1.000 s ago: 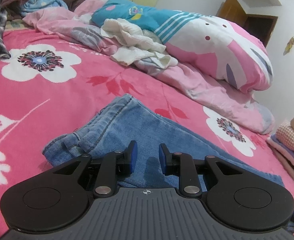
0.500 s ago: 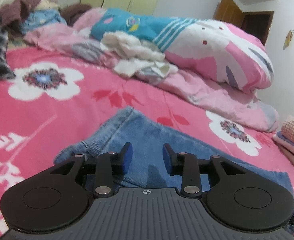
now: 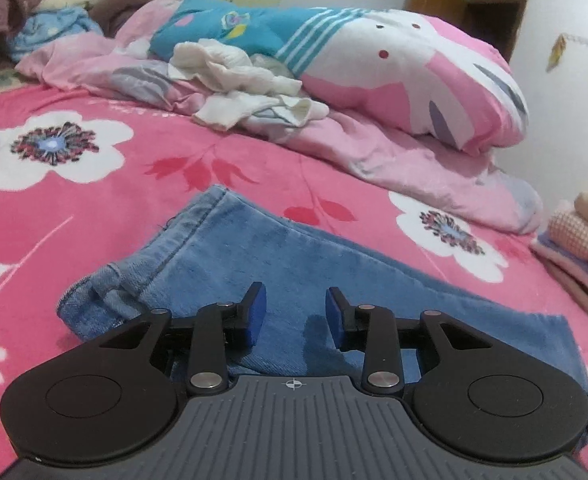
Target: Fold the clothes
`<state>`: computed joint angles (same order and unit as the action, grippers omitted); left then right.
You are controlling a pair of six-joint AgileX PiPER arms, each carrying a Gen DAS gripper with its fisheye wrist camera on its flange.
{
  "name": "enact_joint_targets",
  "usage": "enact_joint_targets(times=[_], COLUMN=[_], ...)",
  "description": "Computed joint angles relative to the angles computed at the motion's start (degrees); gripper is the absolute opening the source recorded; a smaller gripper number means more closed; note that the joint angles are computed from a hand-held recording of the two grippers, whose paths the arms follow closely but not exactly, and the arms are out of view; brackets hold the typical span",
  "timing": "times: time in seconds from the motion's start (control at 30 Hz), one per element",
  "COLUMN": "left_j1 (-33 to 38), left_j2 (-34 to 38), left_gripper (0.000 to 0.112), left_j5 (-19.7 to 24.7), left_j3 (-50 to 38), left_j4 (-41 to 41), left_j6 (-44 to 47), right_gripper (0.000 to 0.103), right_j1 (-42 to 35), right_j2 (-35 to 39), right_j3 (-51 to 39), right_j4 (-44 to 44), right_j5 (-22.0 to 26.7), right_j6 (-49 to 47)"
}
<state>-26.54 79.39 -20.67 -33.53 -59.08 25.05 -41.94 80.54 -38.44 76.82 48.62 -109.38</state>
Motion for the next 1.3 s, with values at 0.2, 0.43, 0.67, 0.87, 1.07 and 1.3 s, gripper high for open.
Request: enact_joint_targets(times=[0.2, 0.43, 0.67, 0.87, 1.07, 1.3], left_j1=[0.64, 1.55, -0.25, 0.04, 0.09, 0.42], left_j2=[-0.50, -0.81, 0.28, 0.12, 0.06, -0.20], left_gripper=[0.033, 0.033, 0.033, 0.033, 0.033, 0.033], left_j5=[0.82, 0.89, -1.64, -1.19, -0.97, -0.73], left_j3=[0.25, -0.09, -1.02, -1.10, -1.23, -0.96], left_j4=[1.15, -1.55, -8.03, -8.37, -9.02, -7.38], left_j6=[-2.09, -1.47, 4.63, 4.59, 5.14, 3.28], right_gripper=[0.046, 0.055, 0.056, 0.058, 0.058, 0.071], right_j1=[3.17, 5.80, 3.68, 3.86, 4.27, -0.71], right_j2=[-4.39, 2.01, 2.05, 1.97, 1.72, 0.70], right_j3=[-2.02, -1.70, 0.75, 0.55, 0.77, -8.08], right_j4=[-2.76, 1.20, 5.41, 4.93, 5.36, -9.24], right_j5=[-1.63, -3.81, -1.64, -1.90, -2.49, 6.72], right_j6=[8.21, 4.33, -3.24, -2.68, -2.98, 19.01])
